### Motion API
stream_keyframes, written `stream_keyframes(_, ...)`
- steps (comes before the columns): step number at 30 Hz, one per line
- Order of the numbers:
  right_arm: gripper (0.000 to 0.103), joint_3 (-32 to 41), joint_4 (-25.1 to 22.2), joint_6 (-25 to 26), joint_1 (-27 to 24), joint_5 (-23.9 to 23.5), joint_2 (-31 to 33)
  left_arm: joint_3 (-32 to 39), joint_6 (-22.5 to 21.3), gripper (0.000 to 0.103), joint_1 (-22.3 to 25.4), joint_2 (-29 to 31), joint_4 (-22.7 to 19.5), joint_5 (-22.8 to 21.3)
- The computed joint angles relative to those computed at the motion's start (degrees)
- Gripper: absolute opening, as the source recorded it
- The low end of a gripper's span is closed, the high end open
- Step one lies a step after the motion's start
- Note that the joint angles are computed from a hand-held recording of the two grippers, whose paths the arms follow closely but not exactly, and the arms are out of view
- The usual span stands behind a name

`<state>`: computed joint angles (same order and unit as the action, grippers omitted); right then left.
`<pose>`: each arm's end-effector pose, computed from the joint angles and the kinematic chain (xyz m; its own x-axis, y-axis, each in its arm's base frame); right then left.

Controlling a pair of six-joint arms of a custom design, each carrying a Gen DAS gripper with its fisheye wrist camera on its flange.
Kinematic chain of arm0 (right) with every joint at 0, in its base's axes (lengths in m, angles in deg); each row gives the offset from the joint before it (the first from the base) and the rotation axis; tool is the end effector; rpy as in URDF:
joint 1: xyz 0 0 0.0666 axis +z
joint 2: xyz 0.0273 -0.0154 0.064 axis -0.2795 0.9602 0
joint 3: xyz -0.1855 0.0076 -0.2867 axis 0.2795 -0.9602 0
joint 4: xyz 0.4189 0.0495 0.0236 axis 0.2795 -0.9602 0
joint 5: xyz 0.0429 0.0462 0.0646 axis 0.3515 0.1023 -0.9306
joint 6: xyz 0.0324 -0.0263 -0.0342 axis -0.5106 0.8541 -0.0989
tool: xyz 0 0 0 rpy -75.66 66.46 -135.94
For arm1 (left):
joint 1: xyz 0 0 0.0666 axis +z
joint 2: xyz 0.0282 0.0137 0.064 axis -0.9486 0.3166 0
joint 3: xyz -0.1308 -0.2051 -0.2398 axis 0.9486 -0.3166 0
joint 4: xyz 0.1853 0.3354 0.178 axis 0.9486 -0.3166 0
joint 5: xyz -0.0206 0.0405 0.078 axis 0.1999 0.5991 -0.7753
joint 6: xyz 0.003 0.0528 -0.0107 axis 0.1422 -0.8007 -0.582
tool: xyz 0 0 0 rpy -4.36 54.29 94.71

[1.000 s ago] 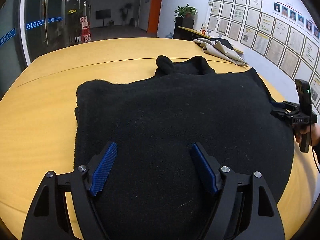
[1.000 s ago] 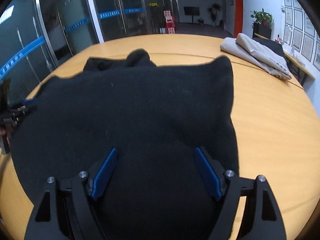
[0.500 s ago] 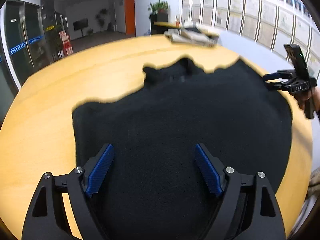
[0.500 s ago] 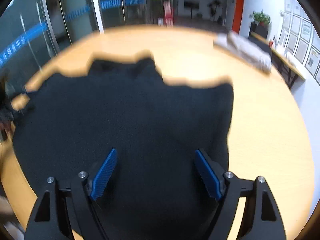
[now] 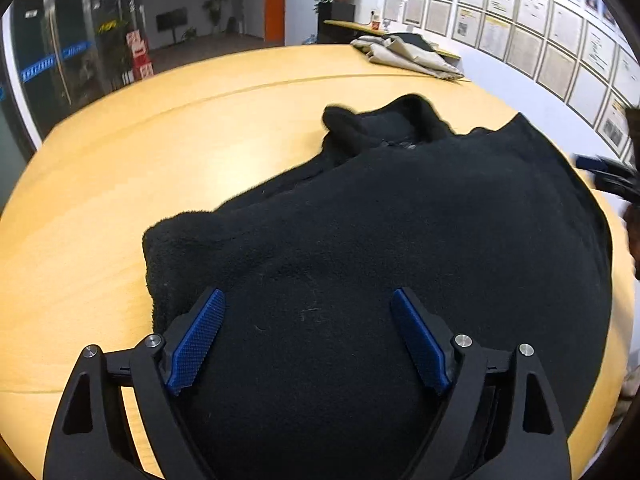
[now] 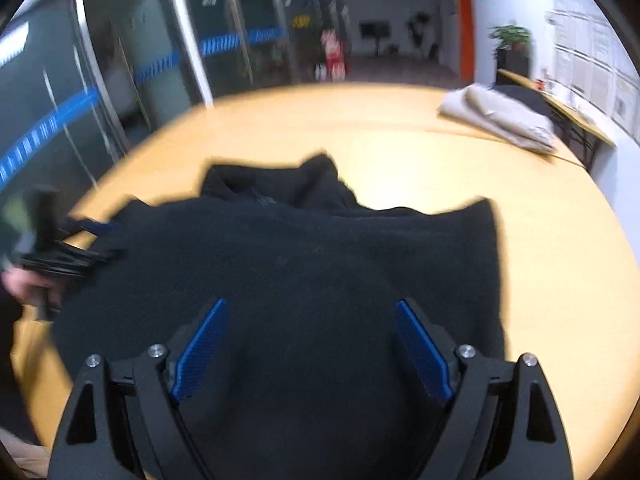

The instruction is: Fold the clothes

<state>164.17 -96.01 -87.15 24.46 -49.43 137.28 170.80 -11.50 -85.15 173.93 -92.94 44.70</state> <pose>0.3047 0.2416 0.5911 -0.6656 0.2516 -0.7027 0.1130 0.9646 0.2384 0.6533 -0.1722 0.4614 -0.5504 0.5508 -0.6274 0.7300 0.6822 -0.0416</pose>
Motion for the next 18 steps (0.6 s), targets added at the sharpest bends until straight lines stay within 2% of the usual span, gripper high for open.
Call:
stream_keyframes(2,0.096,-4.9,-1.9,-12.9,6.1,4.9,-5.4,1.0,-0.8,0.088,0.1,0.5,-0.7,0.5)
stream_keyframes(5,0.096,-10.5,-9.7,-36.6,14.6,9.5,-10.4,2.6,-1.9,0.091,0.1,1.5,-1.9,1.2)
stream_keyframes(7,0.096,-14.4,-10.9,-49.3,18.2,12.0,-13.3,3.8,-2.7,0.091,0.2,2.1,-2.7,1.6)
stream_keyframes(10,0.096,-17.1,-9.2,-55.2,18.3,12.0,-14.3,5.6,-3.8,0.091,0.3,3.1,-3.9,2.3)
stream_keyframes(13,0.096,-19.2,-4.4,-54.0,15.9,9.6,-14.7,7.6,-5.0,0.095,0.3,4.2,-5.3,3.0)
stream_keyframes(15,0.097,-20.1,-1.7,-53.2,14.1,8.2,-14.4,4.5,-5.2,0.097,0.0,2.5,-3.4,2.6)
stream_keyframes(18,0.098,-21.0,1.3,-54.2,13.1,11.0,-13.3,-0.3,-5.3,0.098,-0.5,-0.2,-0.5,1.9)
